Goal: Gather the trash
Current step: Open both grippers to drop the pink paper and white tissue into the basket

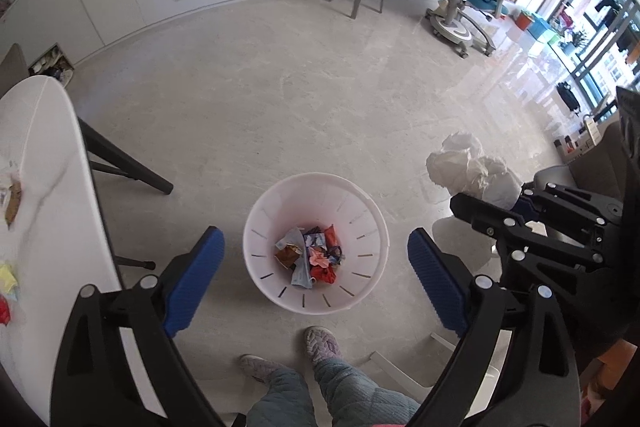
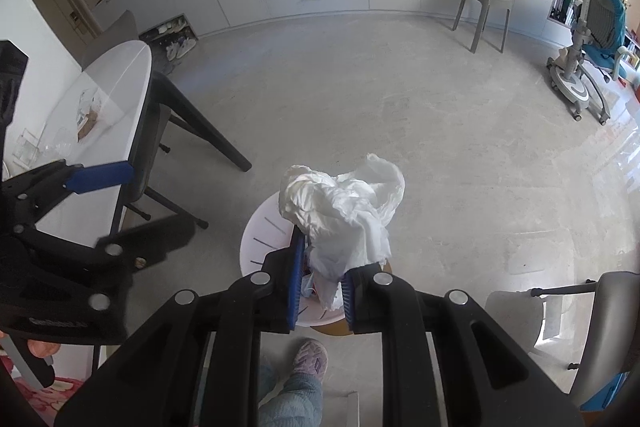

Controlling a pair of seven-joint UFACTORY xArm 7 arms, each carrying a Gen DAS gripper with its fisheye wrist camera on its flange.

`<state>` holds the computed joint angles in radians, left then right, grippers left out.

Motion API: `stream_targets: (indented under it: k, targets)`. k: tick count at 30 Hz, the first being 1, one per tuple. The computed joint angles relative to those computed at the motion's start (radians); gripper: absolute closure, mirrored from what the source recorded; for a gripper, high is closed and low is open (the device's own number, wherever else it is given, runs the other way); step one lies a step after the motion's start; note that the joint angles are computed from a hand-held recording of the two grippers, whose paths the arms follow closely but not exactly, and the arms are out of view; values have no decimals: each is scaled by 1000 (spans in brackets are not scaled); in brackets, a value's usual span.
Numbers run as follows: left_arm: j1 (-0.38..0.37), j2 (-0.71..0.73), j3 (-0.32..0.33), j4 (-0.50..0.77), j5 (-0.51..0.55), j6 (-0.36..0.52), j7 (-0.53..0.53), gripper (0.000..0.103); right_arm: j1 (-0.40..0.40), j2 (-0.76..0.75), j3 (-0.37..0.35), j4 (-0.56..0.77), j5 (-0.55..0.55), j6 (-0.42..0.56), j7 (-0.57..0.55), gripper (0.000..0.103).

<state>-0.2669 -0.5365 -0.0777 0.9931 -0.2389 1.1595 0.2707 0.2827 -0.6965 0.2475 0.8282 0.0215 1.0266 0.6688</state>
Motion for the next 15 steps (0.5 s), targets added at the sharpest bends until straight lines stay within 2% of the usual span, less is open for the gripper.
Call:
stream_targets:
  k: [4, 7, 9, 10, 12, 15]
  targets:
    - [29, -13, 18, 15, 24, 6, -8, 12, 17, 52, 1, 8, 13, -33, -20, 82]
    - [54, -18, 33, 27, 37, 14, -18, 11, 29, 90, -3, 8, 25, -64, -31, 74]
    - [71, -21, 42, 34, 45, 22, -27, 10, 38, 123, -3, 14, 35, -80, -33, 56]
    - [78, -24, 47, 35, 48, 24, -29, 8, 42, 132, -4, 17, 38, -84, -34, 51]
    - [93, -33, 54, 35, 56, 25, -34, 8, 50, 153, -3, 25, 42, -94, -34, 31]
    - [110, -38, 66, 35, 60, 35, -37, 8, 37, 182, 27, 60, -5, -70, 3, 11]
